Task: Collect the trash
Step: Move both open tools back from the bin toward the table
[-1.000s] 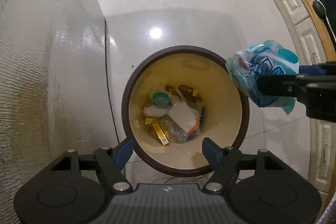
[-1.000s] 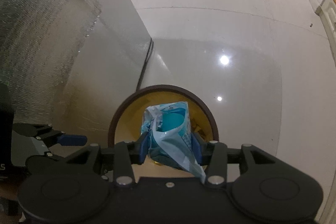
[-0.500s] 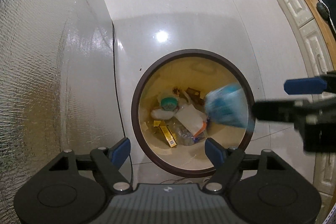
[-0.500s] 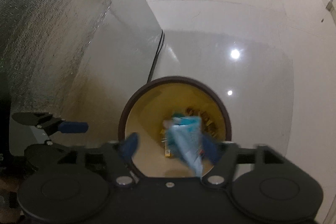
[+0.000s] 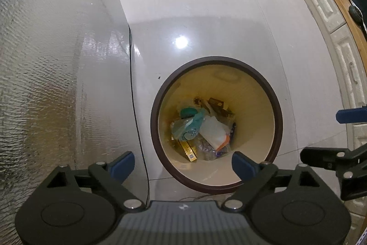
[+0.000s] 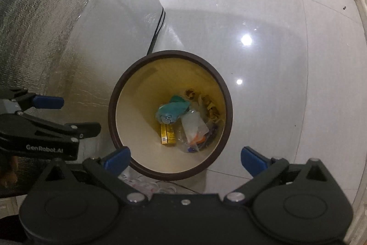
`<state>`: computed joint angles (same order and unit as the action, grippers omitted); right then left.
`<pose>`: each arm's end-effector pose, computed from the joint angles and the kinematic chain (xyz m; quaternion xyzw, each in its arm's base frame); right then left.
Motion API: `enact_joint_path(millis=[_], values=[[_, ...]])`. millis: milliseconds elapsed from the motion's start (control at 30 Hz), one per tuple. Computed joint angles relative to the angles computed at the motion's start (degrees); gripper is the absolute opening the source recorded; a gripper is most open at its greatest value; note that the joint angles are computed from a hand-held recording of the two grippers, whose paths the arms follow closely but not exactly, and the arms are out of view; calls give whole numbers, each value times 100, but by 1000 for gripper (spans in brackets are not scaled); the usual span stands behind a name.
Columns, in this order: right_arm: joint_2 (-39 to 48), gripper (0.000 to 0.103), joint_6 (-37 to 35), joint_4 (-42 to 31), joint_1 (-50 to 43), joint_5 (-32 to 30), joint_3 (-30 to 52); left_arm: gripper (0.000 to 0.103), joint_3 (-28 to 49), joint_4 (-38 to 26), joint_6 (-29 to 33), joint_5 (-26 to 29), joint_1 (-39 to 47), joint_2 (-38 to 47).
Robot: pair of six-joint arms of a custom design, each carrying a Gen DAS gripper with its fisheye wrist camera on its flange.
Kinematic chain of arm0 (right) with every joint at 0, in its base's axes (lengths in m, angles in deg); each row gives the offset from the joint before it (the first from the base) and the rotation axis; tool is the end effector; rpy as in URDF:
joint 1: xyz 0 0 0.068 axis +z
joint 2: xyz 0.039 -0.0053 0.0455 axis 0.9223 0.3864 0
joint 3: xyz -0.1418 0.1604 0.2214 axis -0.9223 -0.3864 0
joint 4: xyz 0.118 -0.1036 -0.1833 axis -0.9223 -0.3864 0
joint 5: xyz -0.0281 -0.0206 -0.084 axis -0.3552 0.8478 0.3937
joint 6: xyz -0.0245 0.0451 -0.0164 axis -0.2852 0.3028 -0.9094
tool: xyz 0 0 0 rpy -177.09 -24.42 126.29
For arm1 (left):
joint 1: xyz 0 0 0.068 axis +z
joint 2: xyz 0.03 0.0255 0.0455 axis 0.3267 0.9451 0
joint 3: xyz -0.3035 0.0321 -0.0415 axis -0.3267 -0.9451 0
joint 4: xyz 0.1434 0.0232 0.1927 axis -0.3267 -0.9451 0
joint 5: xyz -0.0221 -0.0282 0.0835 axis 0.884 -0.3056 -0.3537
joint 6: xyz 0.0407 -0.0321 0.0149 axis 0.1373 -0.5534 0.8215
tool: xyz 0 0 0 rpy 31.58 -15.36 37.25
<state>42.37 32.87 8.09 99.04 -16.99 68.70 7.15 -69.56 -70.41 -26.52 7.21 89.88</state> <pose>0.2085 0.1354 0.2050 -0.1055 0.9868 0.1098 0.0549 0.1940 -0.0421 0.1995 0.0660 0.9958 -0.0263 0.0579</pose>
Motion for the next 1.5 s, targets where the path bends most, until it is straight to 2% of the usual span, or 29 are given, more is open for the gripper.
enact_joint_path(millis=[267, 767, 1067, 1267, 1500], values=[[-396, 103, 147, -142, 22, 169, -65, 103, 72, -214, -15, -90, 43, -264], [-1288, 103, 603, -756, 33, 489, 98, 103, 625, -1113, -152, -345, -88, -1089], [-1888, 103, 739, -1470, 150, 704, 446, 103, 1236, -1843, -351, -524, -273, -1616], [-2336, 103, 771, -2021, 282, 1075, 770, 103, 1708, -2398, -522, -669, -547, -1929], [-2714, 103, 979, -2865, 528, 1468, 1482, 103, 2344, -2918, -810, -954, -1106, -2178]])
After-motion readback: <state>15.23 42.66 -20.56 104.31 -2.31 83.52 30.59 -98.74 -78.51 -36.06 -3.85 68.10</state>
